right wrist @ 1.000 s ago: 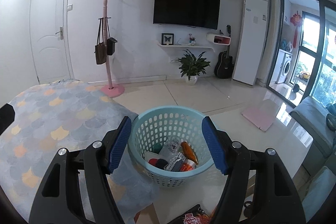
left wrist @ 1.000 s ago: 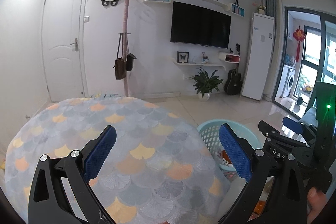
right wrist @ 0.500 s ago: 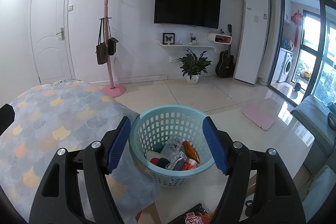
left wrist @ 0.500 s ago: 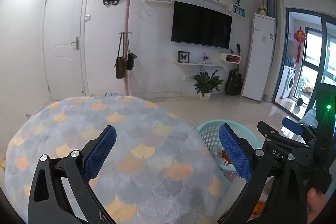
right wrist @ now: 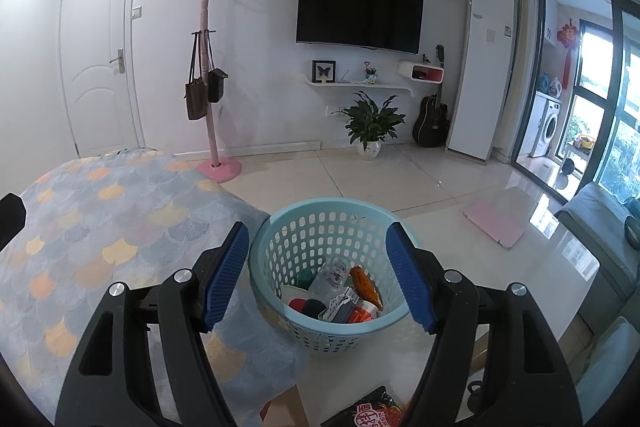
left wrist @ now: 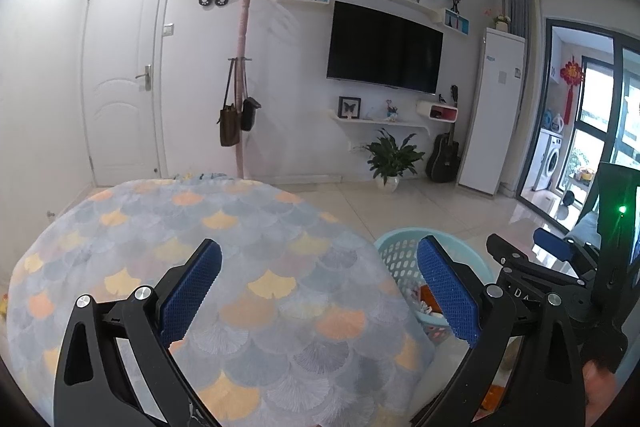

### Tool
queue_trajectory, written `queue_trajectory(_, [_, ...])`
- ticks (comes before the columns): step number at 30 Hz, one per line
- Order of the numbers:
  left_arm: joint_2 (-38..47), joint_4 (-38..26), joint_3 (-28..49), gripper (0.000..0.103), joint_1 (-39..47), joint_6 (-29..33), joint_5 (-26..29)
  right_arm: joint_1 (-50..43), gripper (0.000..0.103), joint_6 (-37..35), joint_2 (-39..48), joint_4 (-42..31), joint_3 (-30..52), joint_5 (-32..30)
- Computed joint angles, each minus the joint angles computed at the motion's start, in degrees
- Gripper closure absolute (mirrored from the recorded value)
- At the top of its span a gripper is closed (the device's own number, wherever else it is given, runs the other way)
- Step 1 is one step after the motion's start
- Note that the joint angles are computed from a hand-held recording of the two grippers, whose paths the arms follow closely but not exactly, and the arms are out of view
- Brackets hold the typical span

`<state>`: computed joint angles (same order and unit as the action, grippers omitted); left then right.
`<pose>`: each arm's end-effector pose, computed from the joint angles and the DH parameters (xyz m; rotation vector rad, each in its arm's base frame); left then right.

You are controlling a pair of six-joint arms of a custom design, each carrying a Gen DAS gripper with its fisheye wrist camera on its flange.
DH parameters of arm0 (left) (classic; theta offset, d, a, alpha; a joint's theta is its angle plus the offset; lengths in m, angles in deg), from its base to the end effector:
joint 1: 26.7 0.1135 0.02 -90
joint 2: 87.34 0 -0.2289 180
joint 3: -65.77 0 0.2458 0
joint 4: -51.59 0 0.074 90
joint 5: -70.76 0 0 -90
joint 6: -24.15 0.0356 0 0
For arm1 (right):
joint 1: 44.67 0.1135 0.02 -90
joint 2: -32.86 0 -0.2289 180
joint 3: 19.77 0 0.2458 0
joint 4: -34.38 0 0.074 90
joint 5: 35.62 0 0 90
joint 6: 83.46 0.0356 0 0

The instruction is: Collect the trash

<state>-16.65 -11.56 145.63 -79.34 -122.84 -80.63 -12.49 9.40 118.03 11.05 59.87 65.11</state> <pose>0.1708 -0.1722 0.2951 -0.4468 1.9201 0.1478 0.2920 0.1759 0.2653 -0.4121 2.0285 0.1824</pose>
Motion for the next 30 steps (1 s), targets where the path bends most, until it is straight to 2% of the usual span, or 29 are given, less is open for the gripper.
queue_trajectory(8, [-0.11, -0.18, -0.04, 0.008, 0.06, -0.24, -0.12, 0.07, 0.036, -0.05, 0.05, -0.07, 0.06, -0.08])
queue_trajectory(12, [0.86, -1.64, 0.71, 0.008, -0.41, -2.25, -0.96, 0.31, 0.036, -0.04, 0.88, -0.79, 1.03, 1.38])
queue_trajectory(22, [0.83, -0.55, 0.33, 0.008, -0.42, -1.31, -1.15, 0.09, 0.036, -0.51, 1.25, -0.88, 2.04, 1.12])
queue_trajectory(30, [2.24, -3.29, 1.88, 0.008, -1.48, -4.16, -2.91, 0.62, 0.036, -0.5, 0.88, -0.61, 1.82, 2.46])
